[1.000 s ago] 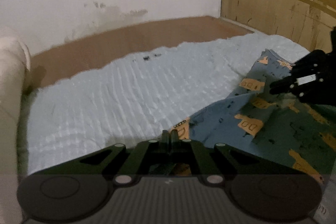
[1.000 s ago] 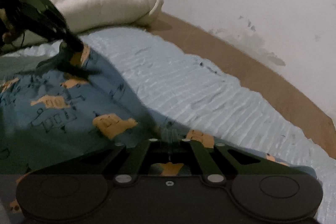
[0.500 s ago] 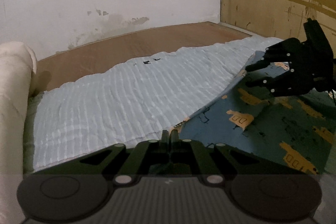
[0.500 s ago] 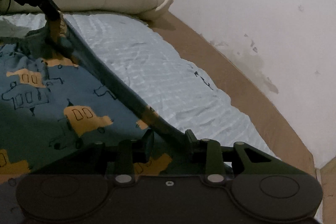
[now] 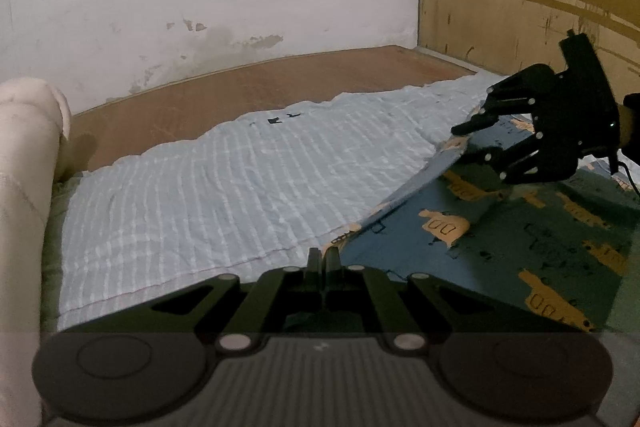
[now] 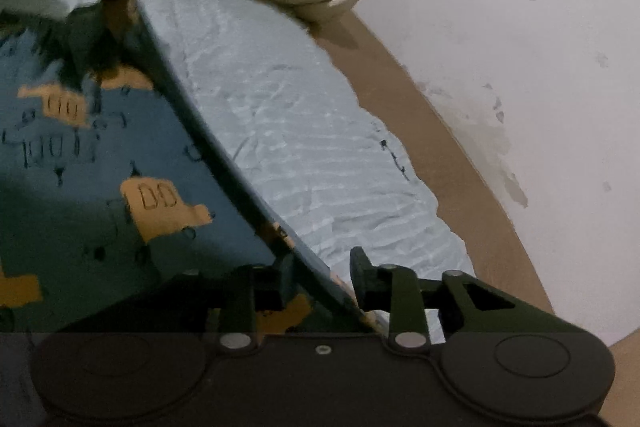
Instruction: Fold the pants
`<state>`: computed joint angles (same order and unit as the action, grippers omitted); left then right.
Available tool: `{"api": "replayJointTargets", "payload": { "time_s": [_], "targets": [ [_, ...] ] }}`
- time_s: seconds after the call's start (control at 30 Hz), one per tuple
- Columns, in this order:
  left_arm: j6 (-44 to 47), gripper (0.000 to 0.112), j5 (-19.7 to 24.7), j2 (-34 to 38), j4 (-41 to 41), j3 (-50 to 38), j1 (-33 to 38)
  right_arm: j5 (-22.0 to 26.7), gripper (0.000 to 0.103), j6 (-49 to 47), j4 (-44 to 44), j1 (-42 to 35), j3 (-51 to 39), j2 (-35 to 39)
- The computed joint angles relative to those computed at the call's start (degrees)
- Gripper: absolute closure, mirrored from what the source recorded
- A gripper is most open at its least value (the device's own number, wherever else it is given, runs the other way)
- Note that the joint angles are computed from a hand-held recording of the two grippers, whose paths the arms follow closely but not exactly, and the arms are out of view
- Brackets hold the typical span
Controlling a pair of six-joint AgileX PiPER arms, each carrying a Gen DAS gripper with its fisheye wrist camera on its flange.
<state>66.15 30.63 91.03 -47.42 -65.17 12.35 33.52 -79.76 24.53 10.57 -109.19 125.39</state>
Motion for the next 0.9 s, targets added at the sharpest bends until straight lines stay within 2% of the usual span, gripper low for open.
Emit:
{"api": "replayJointTargets", "payload": {
  "time_s": [0.07,0.1,0.13,0.2,0.3,0.43,0.57,0.67,0.77,0.9],
  "targets": [
    [-0.37,0.112,-0.19,-0.02,0.16,-0.01,-0.14,2.46,0.073,2.78,-2.89,0.37,-3.10,1.90],
    [-0.54,0.112,-0.27,-0.09,0.25,0.04,-0.22,2.85,0.082,3.42,-3.32,0.46,-3.73,2.34],
    [-0.66,0.112,-0.37,-0.02,0.30,0.00,-0.35,3.37,0.096,4.53,-3.55,0.41,-4.28,2.71],
    [-0.86,0.112,-0.74,-0.15,0.41,0.17,-0.46,3.49,0.103,5.02,-2.02,-0.02,-3.83,2.43],
    [-0.16,0.112,-1.45,-0.89,-0.14,1.02,-0.42,-1.60,0.103,2.74,2.74,-0.60,4.33,-2.67],
    [2.56,0.112,-0.37,-4.00,-2.79,3.52,1.15,-7.80,0.103,-5.38,12.65,-1.24,21.47,-15.83],
    [5.68,0.112,2.15,-8.98,-6.51,8.03,3.88,-10.23,0.103,-7.47,16.71,-0.96,36.50,-28.76],
    [7.04,0.112,2.99,-13.89,-8.32,13.03,5.11,-11.80,0.103,-6.04,17.21,-0.11,46.59,-37.23],
    [8.92,0.112,2.20,-19.13,-9.64,19.07,5.45,-14.13,0.103,-1.43,13.80,1.59,55.33,-43.62],
    [9.18,0.112,-0.19,-24.40,-9.53,26.66,4.41,-17.00,0.103,7.39,9.98,3.48,63.40,-48.10]
  ]
}}
